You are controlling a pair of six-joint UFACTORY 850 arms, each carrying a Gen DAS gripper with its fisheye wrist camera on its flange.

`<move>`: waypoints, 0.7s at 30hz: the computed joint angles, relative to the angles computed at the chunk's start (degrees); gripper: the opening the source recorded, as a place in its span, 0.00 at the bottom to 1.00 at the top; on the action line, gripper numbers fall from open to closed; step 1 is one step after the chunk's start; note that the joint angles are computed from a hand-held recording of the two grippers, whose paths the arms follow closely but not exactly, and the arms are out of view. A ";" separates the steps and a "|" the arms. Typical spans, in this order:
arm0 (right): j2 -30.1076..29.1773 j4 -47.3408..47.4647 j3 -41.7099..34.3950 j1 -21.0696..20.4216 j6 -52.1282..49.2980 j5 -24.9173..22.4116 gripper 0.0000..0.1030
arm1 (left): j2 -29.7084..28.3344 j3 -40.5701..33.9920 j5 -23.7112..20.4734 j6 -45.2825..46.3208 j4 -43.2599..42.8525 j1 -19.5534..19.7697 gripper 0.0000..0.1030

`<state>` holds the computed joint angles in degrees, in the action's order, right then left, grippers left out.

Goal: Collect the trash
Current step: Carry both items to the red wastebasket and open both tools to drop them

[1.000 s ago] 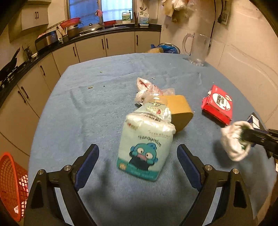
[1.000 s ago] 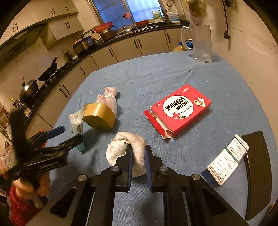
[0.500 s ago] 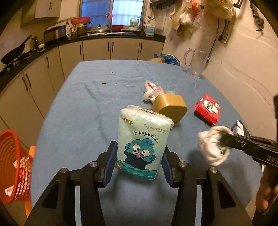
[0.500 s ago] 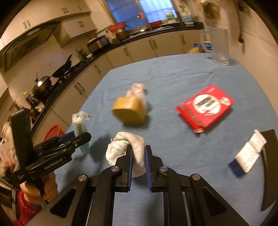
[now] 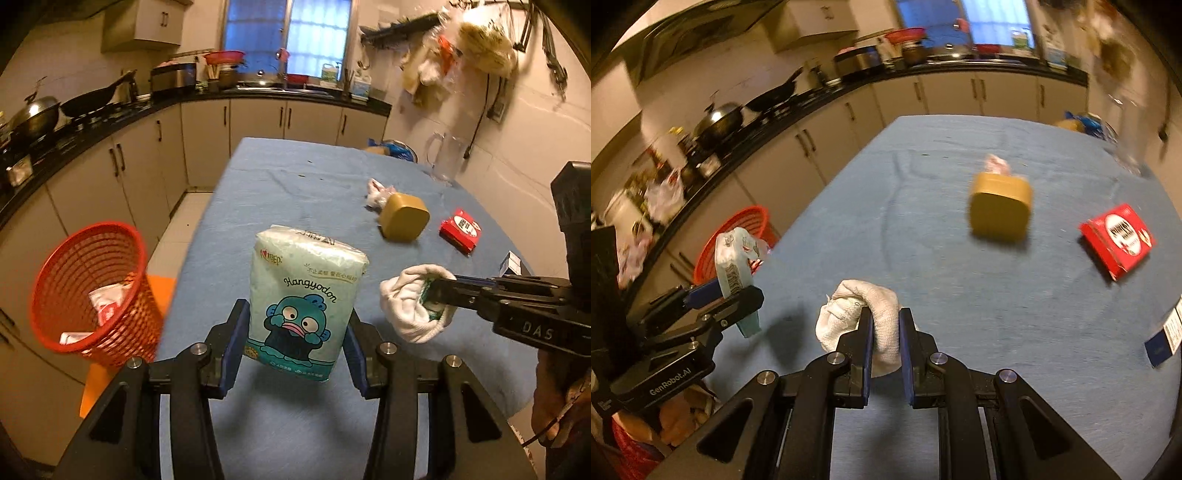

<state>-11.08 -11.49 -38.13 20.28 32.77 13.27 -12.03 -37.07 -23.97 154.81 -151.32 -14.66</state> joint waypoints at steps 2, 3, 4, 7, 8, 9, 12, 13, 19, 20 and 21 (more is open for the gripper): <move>-0.47 1.92 -0.88 1.43 -2.23 -0.53 0.14 | 0.90 0.96 -0.59 -0.10 0.01 1.32 0.45; -0.89 1.56 -1.49 2.03 -2.16 -0.77 0.14 | 1.32 1.34 -0.91 -0.95 1.15 2.30 0.45; -1.27 1.10 -2.05 2.42 -2.12 -0.96 0.14 | 1.55 1.45 -0.86 -0.78 0.78 2.66 0.45; -2.14 0.75 -3.89 4.08 -2.19 -1.51 0.14 | 2.34 2.14 -1.33 -1.07 0.70 4.79 0.45; -2.42 0.62 -4.57 4.55 -2.25 -1.66 0.14 | 2.56 2.26 -1.42 -1.15 0.61 5.45 0.45; -2.64 0.93 -5.15 4.99 -2.67 -1.83 0.14 | 2.88 2.55 -1.62 -0.98 0.35 6.35 0.46; -3.29 -1.81 -6.78 6.10 -0.12 -2.10 0.14 | 3.29 2.54 -1.36 -1.29 0.61 9.18 0.46; -3.78 -4.94 -7.72 6.38 3.00 -2.27 0.14 | 3.36 2.42 -1.17 -0.87 0.26 10.23 0.46; -7.02 -18.80 -13.40 7.83 16.32 -3.28 0.14 | 2.77 0.61 0.25 1.28 -0.73 15.92 0.46; -7.95 -22.11 -14.90 8.12 19.23 -3.62 0.14 | 2.14 -0.10 0.73 2.20 -1.47 16.85 0.46; -8.68 -24.39 -16.07 8.33 21.34 -3.90 0.14 | 1.61 -0.70 1.11 2.86 -2.19 17.44 0.46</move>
